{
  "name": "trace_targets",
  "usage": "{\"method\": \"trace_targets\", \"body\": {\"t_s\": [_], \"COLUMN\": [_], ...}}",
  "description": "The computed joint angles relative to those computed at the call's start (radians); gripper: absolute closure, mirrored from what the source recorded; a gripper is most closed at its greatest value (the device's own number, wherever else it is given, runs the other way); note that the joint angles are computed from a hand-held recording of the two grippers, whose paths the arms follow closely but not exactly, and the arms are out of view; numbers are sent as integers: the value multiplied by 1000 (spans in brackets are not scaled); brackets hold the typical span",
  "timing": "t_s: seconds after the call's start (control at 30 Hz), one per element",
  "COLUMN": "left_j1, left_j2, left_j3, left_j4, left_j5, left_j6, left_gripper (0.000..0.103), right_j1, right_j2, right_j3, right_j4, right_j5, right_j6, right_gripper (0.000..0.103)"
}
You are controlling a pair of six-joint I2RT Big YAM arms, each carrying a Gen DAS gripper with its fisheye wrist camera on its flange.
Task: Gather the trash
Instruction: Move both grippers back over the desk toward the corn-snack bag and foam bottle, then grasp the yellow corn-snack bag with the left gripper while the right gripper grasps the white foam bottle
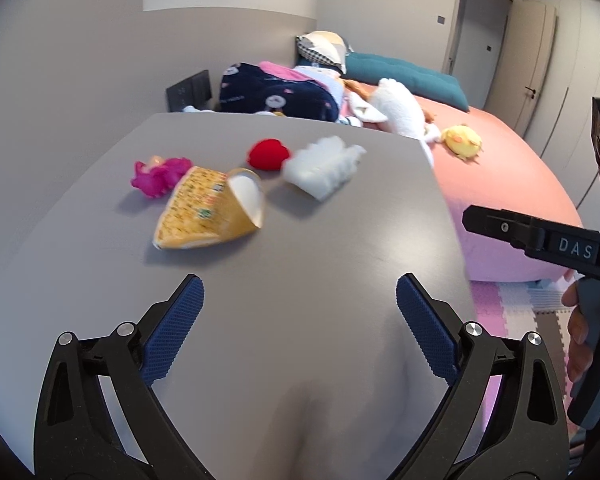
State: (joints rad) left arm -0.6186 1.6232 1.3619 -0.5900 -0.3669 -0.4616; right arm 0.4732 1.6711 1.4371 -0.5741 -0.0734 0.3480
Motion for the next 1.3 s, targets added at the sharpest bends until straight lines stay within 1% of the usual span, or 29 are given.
{"method": "trace_targets", "body": {"t_s": [0.2,0.37,0.5,0.63,0.73,0.8,0.9,0.97,1.03,1.07,1.1,1.13,1.17,1.2,1.23,1.3], "left_j1": [46,76,90,113,126,133,139,140,138,138,139,142,144,142,138,130], "left_j2": [24,68,99,126,139,152,168,179,186,188,189,187,184,182,182,184], "left_j3": [21,56,84,114,131,148,172,187,199,202,204,203,200,198,198,202], "left_j4": [1,-5,-19,-38,-42,-56,-70,-85,-99,-105,-108,-107,-105,-102,-101,-105], "left_j5": [18,42,33,54,60,67,65,60,40,31,29,36,46,46,33,15], "left_j6": [31,53,63,60,56,60,79,87,94,94,94,92,93,98,109,122], "left_gripper": [11,12,13,17,18,20,22,27,39,42,48,48,52,57,64,71], "right_j1": [15,24,27,29,29,32,35,34,34,36,37,39,40,41,43,45], "right_j2": [76,134,178,224,265,293,318,340,362,373,382,388,394,402,407,414], "right_j3": [95,176,236,303,362,405,436,464,496,513,526,535,544,554,561,571], "right_j4": [-35,-71,-92,-118,-151,-180,-185,-195,-212,-224,-232,-237,-241,-244,-244,-245], "right_j5": [-14,-9,-25,-45,-75,-68,-75,-87,-90,-87,-81,-76,-76,-77,-70,-58], "right_j6": [22,18,29,49,77,81,92,109,118,118,117,116,114,113,113,115], "right_gripper": [29,29,27,26,25,25,25,25,25,25,25,25,25,25,25,25]}}
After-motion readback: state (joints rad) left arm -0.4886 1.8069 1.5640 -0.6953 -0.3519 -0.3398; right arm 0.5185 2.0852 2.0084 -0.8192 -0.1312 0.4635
